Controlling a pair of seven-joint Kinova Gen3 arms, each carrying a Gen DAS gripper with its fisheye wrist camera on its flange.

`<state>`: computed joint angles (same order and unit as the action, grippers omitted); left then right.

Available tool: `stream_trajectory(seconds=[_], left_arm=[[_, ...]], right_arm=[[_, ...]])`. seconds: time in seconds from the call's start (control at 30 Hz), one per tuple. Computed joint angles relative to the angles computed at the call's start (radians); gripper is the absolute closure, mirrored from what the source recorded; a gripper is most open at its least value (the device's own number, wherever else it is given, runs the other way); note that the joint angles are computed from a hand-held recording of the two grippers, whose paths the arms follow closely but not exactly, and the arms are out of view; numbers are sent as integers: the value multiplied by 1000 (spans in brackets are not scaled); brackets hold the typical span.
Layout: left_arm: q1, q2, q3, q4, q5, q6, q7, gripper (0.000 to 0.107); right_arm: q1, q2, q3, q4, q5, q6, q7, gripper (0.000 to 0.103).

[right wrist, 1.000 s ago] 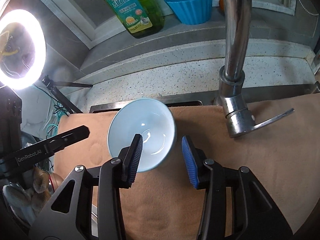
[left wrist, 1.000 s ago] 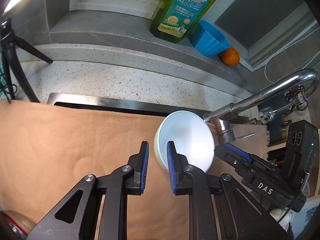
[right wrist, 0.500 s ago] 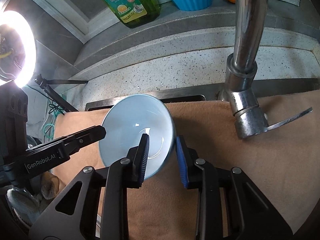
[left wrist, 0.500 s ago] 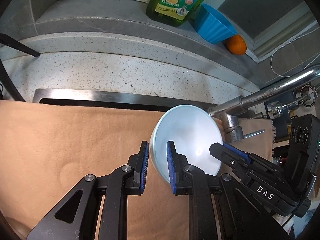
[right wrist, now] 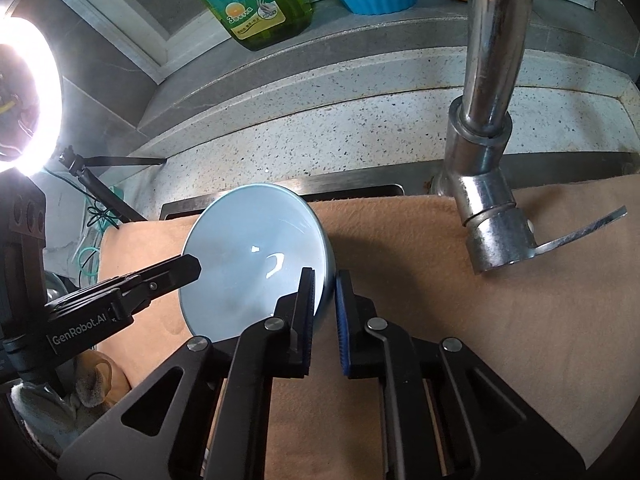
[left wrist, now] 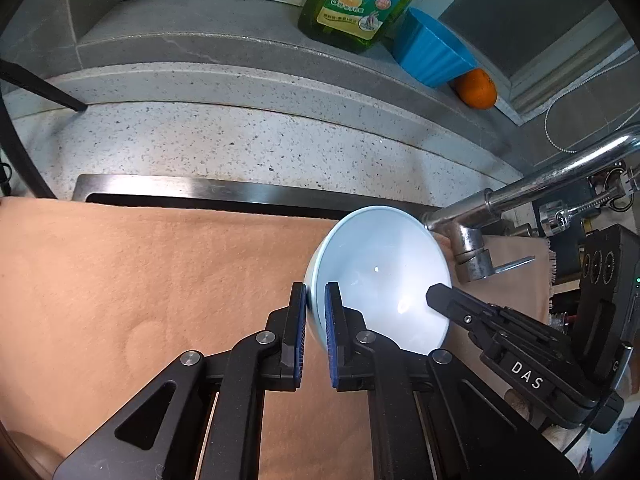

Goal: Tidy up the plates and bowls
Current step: 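Move the tools to the white ceramic bowl by the faucet and grasp its rim, then lift the white ceramic bowl and carry it over the steel bowl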

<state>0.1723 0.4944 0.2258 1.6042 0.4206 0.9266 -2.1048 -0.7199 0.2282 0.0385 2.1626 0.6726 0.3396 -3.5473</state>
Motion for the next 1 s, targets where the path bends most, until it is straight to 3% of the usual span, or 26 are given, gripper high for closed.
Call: stream_trajectory(seconds=[0.17, 0.5, 1.0], left_arm=[[-31, -37, 3, 28, 25, 2, -34, 100], [-132, -130, -24, 97, 115, 42, -164, 100], [-315, -291, -157, 205, 234, 167, -398, 100]], right_arm=[[-30, -14, -1, -2, 36, 13, -46, 94], [-30, -45, -114, -76, 65, 133, -60, 94], [-137, 0, -201, -295, 57, 309, 17, 94]])
